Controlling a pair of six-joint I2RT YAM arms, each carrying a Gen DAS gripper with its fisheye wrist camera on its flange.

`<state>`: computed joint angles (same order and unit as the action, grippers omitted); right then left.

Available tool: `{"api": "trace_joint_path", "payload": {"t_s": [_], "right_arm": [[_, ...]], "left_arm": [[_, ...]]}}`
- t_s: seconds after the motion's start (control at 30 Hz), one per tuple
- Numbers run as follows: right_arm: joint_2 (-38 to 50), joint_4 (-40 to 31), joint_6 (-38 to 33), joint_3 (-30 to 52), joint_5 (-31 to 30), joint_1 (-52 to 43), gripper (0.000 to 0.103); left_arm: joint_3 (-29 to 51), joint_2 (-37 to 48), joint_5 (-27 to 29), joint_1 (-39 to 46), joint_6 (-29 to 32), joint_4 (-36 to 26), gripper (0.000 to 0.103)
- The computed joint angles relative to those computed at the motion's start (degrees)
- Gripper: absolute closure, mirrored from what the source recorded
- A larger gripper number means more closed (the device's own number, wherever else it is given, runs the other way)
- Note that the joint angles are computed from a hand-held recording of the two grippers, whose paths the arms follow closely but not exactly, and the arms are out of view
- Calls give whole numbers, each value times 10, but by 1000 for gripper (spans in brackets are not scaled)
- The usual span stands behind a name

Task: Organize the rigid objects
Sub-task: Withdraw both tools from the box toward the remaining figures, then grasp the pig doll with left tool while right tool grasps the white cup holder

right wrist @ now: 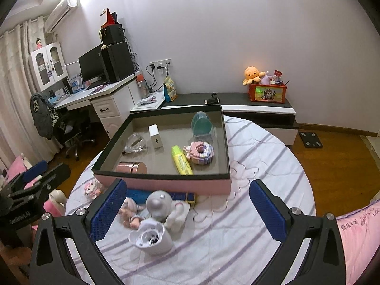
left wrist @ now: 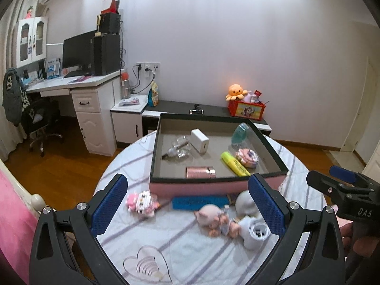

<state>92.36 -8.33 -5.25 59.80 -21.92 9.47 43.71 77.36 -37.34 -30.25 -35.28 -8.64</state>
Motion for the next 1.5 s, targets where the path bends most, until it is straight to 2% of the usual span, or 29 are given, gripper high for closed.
{"api": "trace_joint_path", "payload": {"t_s": [0.37,0.67,0.93,1.33,1.43,1.5], "right_arm": [[-57,10,-8,-70,0,1,0],[-57,3,-12,-80,0,-1,0],[-26,-3,-29,-85,3,15,0],[92,16,-49,-65,17,56,0],[114,31,-41,-59,8,60,8],[130,29,-45,-49,-11,59,26]], "left_arm": [[-28,-17,-29,-50,-61,-33,0],[-42,-15,-25,-54,-82,-38,0],[-52,14,3,-42,-90,-23,0],[-63,78,54,-16,-106,11,0],[-62,90,64,-9,-105,19,0],[-60,98,69,-6,-102,23,0]]}}
